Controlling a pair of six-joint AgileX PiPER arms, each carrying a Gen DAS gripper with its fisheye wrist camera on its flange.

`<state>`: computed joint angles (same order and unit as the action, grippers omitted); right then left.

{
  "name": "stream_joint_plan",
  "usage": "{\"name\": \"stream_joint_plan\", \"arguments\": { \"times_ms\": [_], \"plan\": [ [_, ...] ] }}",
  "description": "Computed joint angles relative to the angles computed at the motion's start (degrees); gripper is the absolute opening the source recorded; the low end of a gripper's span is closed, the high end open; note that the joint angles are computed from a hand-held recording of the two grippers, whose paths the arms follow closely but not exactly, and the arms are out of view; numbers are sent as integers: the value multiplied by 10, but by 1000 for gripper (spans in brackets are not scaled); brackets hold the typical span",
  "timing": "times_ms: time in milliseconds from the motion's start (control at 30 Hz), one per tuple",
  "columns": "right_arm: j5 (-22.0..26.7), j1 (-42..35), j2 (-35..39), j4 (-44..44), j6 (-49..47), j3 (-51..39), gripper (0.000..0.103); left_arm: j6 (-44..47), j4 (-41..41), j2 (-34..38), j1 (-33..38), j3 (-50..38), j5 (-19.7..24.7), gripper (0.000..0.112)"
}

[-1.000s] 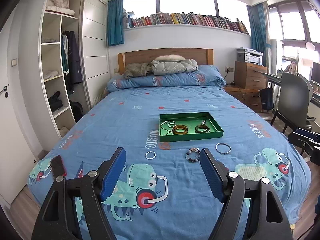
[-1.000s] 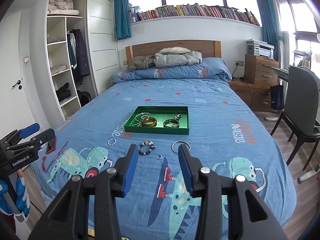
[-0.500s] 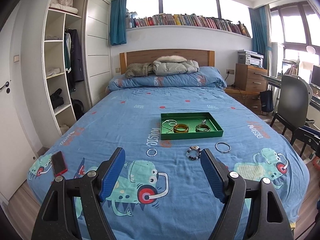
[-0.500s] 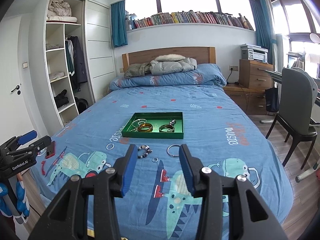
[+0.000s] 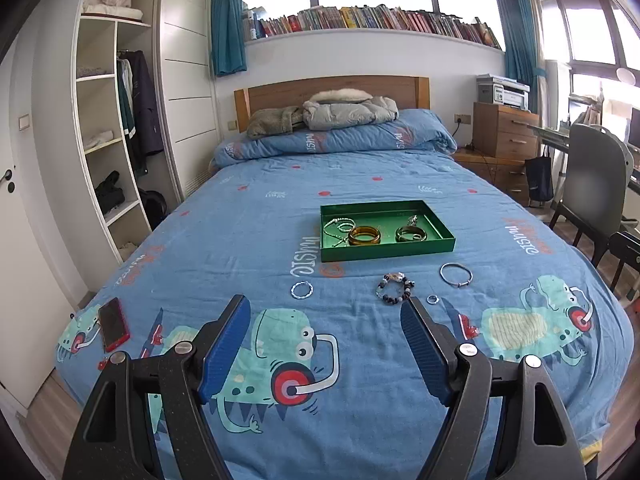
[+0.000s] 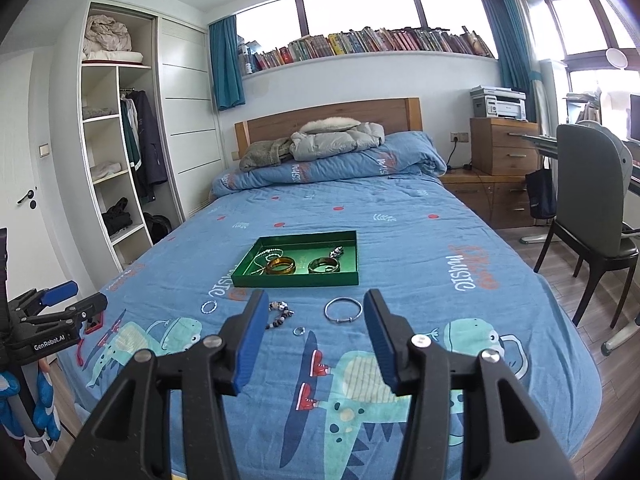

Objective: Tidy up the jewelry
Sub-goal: 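Lift both open tools away from the tray toward the remaining jewelry, then grasp the twisted silver hoop with the left tool while the right tool grasps the small silver ring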

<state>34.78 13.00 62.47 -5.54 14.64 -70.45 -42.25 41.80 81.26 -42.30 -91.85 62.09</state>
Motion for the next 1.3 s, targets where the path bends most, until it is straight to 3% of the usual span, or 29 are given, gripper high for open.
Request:
{"name": "stream_joint_plan", "arguments": {
  "times_ms": [133,367,800,1033,1300],
  "plan": [
    [-36,-22,8,29,-27,21,47,7,-24,6,23,15,-18,77],
    [-66,-73,47,199,-184,46,54,25,-58,0,60,76,-61,77],
    [-106,-76,174,255,-238,39,54,92,-163,63,158,100,-152,77],
    [-105,-45,293,240,-246,-36,53,166,-250,171,235,24,-193,77],
    [-68,-13,454,211,-231,-192,51,212,-269,358,281,-181,-158,76]
  ]
}}
